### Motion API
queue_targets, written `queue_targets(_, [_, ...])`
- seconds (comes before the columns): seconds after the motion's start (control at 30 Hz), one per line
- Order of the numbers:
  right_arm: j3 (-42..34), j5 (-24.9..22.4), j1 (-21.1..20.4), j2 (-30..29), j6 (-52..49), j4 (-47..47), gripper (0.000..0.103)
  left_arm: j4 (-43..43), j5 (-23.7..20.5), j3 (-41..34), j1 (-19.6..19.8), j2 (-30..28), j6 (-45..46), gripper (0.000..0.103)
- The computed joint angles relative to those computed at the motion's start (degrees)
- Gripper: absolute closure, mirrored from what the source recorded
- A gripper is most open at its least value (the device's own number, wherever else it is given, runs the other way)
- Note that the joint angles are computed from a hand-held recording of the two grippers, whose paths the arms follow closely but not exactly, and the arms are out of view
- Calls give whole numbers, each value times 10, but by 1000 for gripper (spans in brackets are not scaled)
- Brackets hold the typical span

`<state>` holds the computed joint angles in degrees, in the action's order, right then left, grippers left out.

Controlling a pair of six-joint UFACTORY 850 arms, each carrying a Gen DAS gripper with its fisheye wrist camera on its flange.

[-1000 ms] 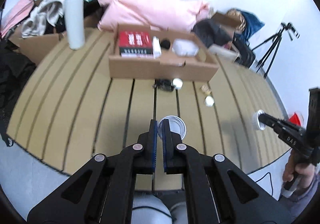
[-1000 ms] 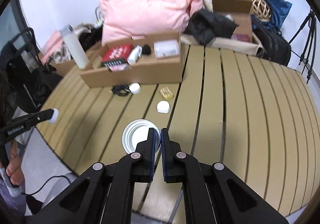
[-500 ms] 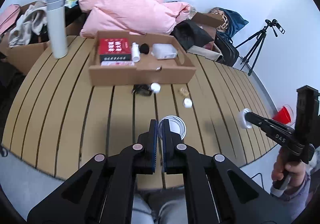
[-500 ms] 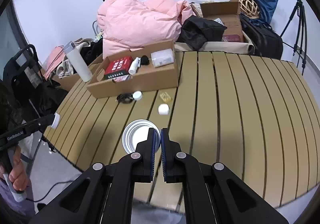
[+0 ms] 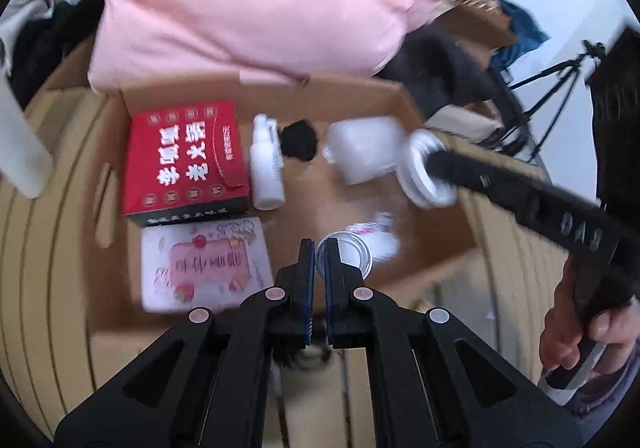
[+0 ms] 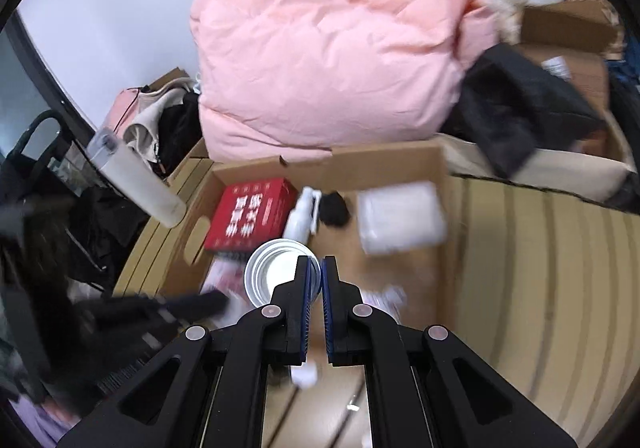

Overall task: Organize objects
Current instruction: 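Carry both white caps over the cardboard tray and open both grippers, then withdraw both grippers from the tray toward the remaining items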

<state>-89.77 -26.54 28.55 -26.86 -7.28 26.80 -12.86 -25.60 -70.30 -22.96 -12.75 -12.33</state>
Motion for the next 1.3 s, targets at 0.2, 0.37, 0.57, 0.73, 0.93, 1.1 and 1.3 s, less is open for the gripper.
queue_targets(0.2, [-109, -30, 6, -116, 71, -47, 96, -41, 0, -6, 9, -33, 42, 101])
queue_targets(0.37, [-98, -27, 8, -107, 72, -41, 96, 12, -2, 18, 7, 4, -14, 101])
queue_targets(0.57, [-81, -30, 18, -60, 137, -150, 64, 162, 16, 94, -24, 116, -147, 70])
queue_targets(0.73, [-61, -47, 30, -22, 202, -213, 22, 278, -30, 139, -64, 206, -273, 68])
queue_targets(0.93, [104, -30, 67, 166, 264, -297, 21, 354, -112, 191, -110, 359, -350, 58])
queue_targets(1.1, [219, -98, 137, 362, 383, -496, 21, 386, -186, 173, -132, 482, -345, 31])
queue_targets(1.3, [221, -245, 217, 465, 475, -644, 21, 525, -278, 87, -215, 519, -403, 28])
